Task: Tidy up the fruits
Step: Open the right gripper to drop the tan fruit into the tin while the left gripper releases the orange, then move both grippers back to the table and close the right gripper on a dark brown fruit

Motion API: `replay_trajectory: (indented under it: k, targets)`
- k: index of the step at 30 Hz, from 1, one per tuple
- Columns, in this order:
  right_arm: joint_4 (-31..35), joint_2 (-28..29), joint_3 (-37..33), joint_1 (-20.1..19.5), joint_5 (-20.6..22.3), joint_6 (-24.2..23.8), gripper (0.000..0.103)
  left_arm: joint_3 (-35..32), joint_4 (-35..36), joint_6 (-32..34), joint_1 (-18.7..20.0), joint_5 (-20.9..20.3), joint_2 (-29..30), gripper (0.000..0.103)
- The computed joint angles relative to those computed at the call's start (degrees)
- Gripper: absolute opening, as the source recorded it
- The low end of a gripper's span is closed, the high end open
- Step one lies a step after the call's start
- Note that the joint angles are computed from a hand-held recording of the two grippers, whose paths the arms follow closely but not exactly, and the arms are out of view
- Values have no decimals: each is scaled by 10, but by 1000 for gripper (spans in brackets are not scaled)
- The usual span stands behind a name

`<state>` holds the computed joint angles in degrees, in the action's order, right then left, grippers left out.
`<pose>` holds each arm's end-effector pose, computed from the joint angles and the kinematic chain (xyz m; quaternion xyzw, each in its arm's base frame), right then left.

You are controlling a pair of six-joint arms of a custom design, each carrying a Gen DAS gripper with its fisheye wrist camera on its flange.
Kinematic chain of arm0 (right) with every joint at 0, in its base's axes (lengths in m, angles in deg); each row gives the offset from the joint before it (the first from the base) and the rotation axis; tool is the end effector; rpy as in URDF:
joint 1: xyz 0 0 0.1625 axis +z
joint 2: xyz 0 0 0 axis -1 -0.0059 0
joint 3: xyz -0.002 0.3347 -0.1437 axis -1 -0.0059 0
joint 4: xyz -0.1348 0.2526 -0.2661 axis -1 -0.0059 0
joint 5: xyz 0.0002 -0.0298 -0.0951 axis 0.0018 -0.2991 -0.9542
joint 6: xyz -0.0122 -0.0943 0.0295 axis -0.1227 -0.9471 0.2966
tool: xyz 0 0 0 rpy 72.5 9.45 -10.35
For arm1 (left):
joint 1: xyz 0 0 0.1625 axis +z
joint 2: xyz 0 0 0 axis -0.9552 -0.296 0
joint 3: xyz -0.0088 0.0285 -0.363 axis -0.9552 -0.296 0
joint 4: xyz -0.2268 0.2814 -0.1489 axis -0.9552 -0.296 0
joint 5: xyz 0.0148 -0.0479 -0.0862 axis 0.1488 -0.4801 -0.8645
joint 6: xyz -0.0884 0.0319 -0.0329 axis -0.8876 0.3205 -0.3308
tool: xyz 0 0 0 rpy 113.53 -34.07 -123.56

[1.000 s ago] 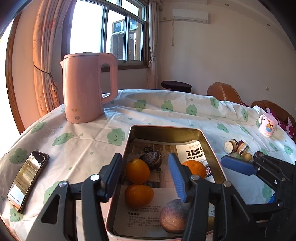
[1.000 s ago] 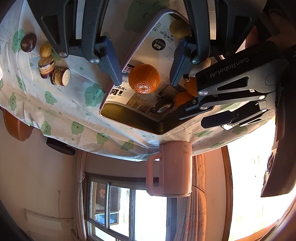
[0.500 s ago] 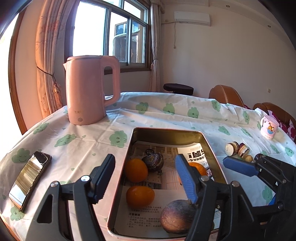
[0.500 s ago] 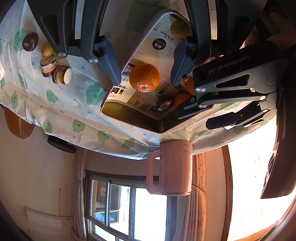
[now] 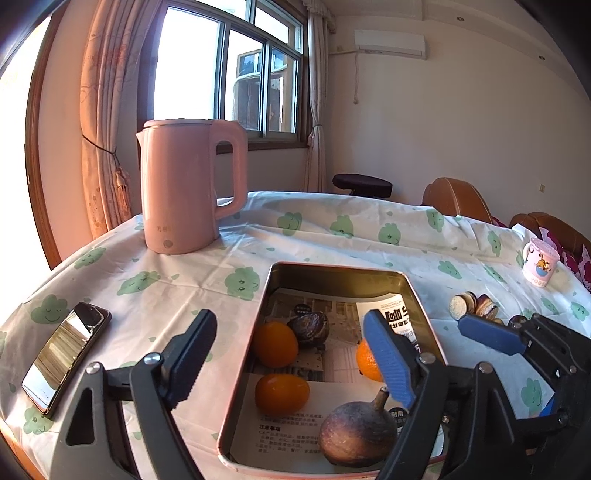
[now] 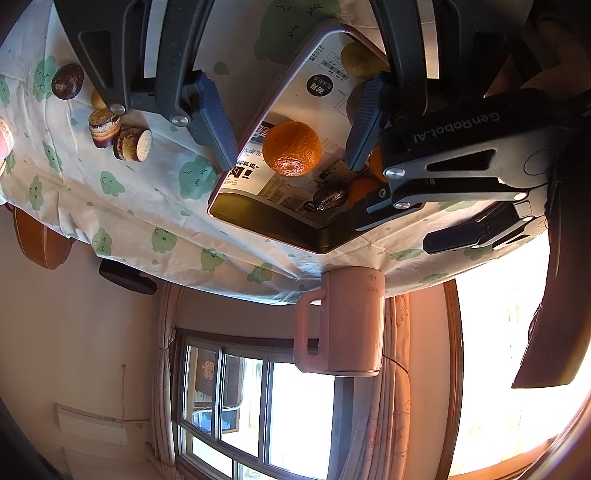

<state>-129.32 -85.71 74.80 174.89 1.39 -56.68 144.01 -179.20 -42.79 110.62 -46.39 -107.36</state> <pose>0.0976 -0.6149 0.2436 0.5259 -0.7992 0.2694 0.1102 -0.3422 -0.5602 0.0088 0.0108 0.7363 -0.5426 0.4041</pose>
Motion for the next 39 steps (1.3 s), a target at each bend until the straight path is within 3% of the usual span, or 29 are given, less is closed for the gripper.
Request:
replay_trajectory:
  k: [4,7,12,19,23,26,31,39]
  targets:
    - [-35,-7,7,-8,-4,-23,63,-66,-137,149,-9,-1,49,87]
    - [-29,-12,-13,-23,9,-12,63,-148,-218,272,-15,-7,100,90]
    - [-27,3,-79,-46,0,36,63,-245,-185,320,-17,-35,154,91]
    - [-5,47,-191,-71,-57,116,65,-351,-49,288,-12,-95,211,91]
    - [18,72,-236,-73,-96,126,65,-415,60,244,-2,-125,241,91]
    - [75,87,-274,-73,-106,143,65,-453,147,196,6,-148,254,90]
    - [130,113,-318,-67,-145,144,62,-525,239,161,17,-172,288,87]
    - [177,120,-339,-68,-132,135,52,-550,313,101,33,-205,290,82]
